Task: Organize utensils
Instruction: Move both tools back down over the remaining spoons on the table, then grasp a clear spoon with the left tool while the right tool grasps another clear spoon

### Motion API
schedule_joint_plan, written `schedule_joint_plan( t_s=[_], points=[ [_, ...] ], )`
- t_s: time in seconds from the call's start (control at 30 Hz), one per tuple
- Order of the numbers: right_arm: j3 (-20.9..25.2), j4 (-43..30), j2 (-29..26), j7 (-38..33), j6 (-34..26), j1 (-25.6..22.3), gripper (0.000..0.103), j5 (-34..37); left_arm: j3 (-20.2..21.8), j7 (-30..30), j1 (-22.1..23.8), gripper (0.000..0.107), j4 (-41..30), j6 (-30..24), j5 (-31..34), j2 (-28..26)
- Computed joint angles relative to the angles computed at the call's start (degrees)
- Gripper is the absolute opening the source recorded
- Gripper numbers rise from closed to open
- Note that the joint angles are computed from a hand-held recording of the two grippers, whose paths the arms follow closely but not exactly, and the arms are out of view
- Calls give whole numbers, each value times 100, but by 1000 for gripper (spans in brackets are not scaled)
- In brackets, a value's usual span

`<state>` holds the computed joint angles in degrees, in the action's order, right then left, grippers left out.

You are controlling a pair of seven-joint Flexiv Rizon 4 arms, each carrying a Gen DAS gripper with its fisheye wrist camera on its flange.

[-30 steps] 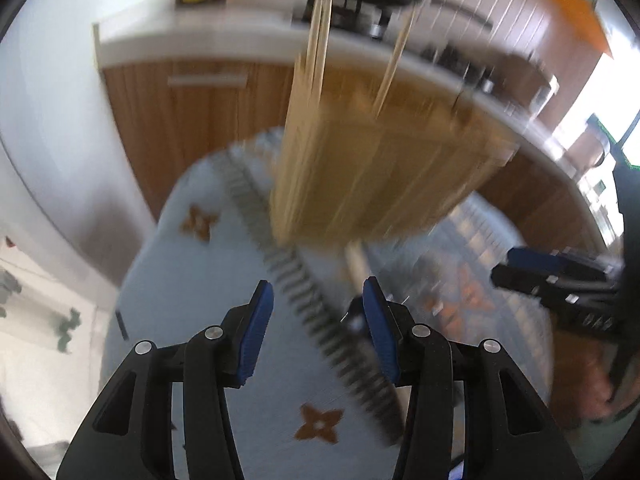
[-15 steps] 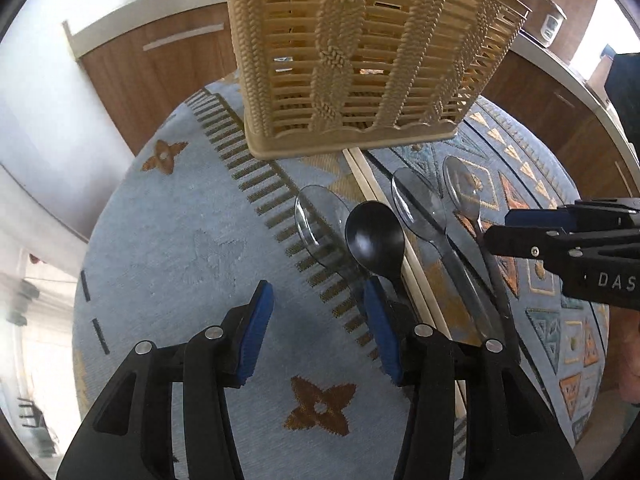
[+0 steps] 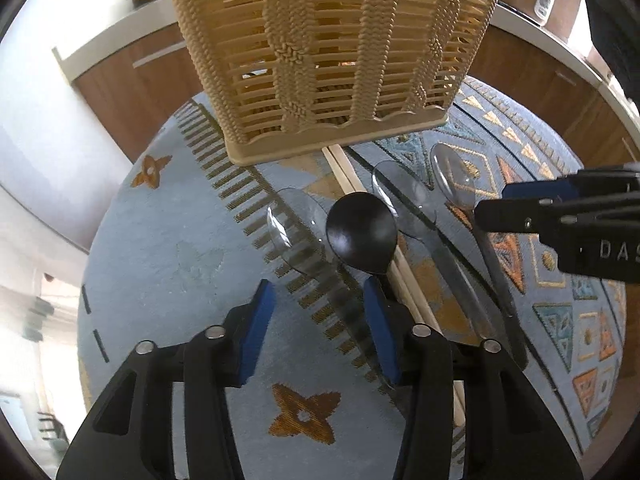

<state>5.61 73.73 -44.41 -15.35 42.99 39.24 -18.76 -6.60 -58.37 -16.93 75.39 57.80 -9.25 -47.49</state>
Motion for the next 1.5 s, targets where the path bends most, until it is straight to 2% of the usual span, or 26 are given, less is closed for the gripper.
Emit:
schedule_joint_plan(
  t_s=[0.03, 0.07, 0.1, 0.13, 0.23, 0.3, 0.4, 0.6, 0.73, 0.83, 0.87, 0.9, 0.97, 1.07, 1.13, 1.27, 1.33, 1.4, 1.43, 1.47, 1.5],
  points=[
    [14, -127, -62, -38, -88, -6, 35, 15, 35, -30, -18, 32, 5, 53, 29, 1],
    [35, -211, -111, -98, -145, -28, 35, 45, 67, -55, -21, 20, 19, 102, 55, 11],
    [39, -282, -147, -111, -197, -11, 35, 59, 72, -66, -4, 13, 6, 91, 54, 7],
    [46, -375, -204, -156, -255, -9, 35, 76, 41, -54, 44, 11, -3, 66, 17, 4],
    [-3, -783, -430, -337, -603, 75, 35, 22, -151, 39, 252, 10, 27, -44, -232, 13],
    [-110, -1082, -583, -467, -990, 198, 19, -126, -120, -15, 280, 10, 101, 74, -290, 36],
    [-187, -1213, -655, -541, -1178, 292, 10, -210, -172, -65, 421, 10, 223, 151, -437, 71],
    [-233, -381, -190, 27, -939, 328, 10, -244, -228, -5, 616, 11, 302, -12, -620, 135],
    [-145, -122, -66, 201, -720, 254, 10, -278, -295, 165, 666, 14, 303, 36, -688, 95],
    [-29, 15, -15, 156, -439, 142, 16, -191, -365, 266, 723, 34, 165, -223, -810, 64],
    [8, 73, 7, 117, -297, 80, 23, -138, -342, 263, 700, 44, 44, -283, -814, 5],
    [8, 178, 50, 84, -211, 33, 36, -124, -312, 255, 666, 48, -126, -336, -803, -69],
    [-95, 198, 91, 63, -279, 48, 55, -262, -187, 141, 561, 49, -414, -444, -725, -203],
    [-43, -61, -15, -225, -499, -58, 55, -237, 21, -39, 416, 49, -1372, -1334, -518, -622],
    [40, -370, -188, -434, -588, -187, 55, -51, 34, -41, 387, 49, -1703, -1591, -449, -768],
    [-12, -1224, -636, -718, -1185, -193, 55, 97, 176, -174, 242, 49, -2337, -2044, -229, -1034],
    [-46, -1431, -730, -880, -1399, -173, 49, 124, 247, -208, 160, 47, -2351, -1975, -61, -1031],
    [-107, -1620, -808, -946, -1645, -115, 34, 118, 303, -254, 91, 41, -2283, -1839, 88, -1000],
    [-124, -1703, -851, -970, -1696, -86, 32, 119, 328, -290, 66, 39, -2207, -1709, 153, -969],
    [-141, -1734, -864, -991, -1702, -84, 29, 129, 338, -321, 52, 32, -2131, -1586, 201, -939],
    [-158, -1734, -872, -983, -1675, -68, 29, 134, 316, -314, 67, 30, -2047, -1511, 213, -895]
  ],
)
